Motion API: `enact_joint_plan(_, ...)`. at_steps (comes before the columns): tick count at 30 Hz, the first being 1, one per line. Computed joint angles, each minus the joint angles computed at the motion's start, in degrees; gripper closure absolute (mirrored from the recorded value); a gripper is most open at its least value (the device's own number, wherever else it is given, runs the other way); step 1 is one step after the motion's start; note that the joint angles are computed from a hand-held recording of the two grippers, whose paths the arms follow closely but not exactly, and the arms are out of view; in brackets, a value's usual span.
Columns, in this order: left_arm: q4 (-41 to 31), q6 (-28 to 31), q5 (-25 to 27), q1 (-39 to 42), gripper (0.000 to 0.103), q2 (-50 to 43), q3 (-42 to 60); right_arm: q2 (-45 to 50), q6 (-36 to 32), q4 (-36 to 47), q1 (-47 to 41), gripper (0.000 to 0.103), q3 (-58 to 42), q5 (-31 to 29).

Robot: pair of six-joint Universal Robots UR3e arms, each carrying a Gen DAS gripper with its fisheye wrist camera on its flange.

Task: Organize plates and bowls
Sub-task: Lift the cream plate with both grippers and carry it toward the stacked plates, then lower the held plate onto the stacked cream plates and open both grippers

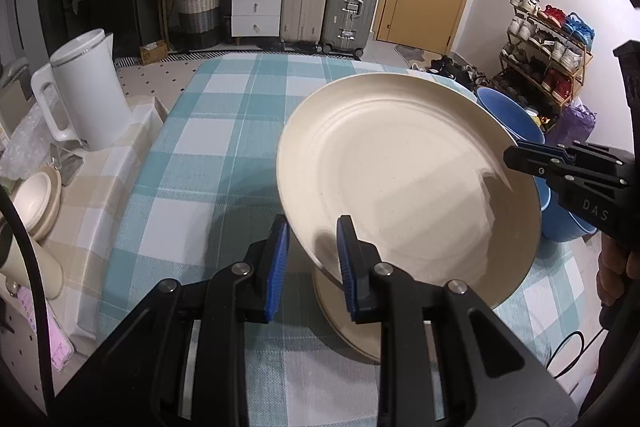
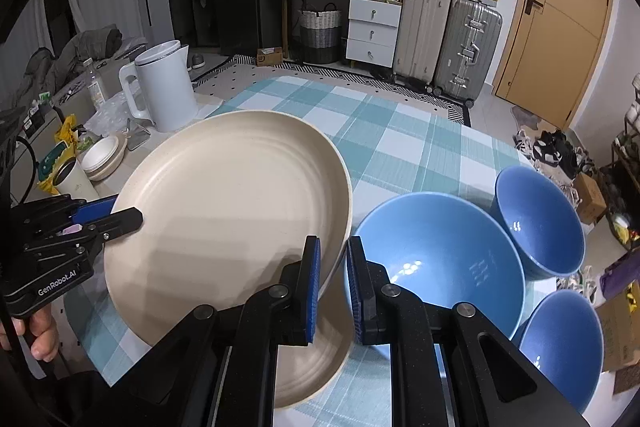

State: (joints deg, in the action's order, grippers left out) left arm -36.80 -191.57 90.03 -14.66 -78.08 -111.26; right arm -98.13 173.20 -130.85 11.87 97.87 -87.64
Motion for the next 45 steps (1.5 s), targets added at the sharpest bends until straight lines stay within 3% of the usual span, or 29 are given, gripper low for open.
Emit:
enact_joint_plan(30,3.86,4.53,-2.31,1.18,0.083,-0.96,-3.86,-10.14,6.57,-8.97,0.09,0.088,17.57,1.28)
enact_joint_plan(45,7.0,5.39,-1.78,1.36,0.083,-3.51,-6.34,-10.65,11.07,-14.95,2.83,0.087,24.56,-1.56)
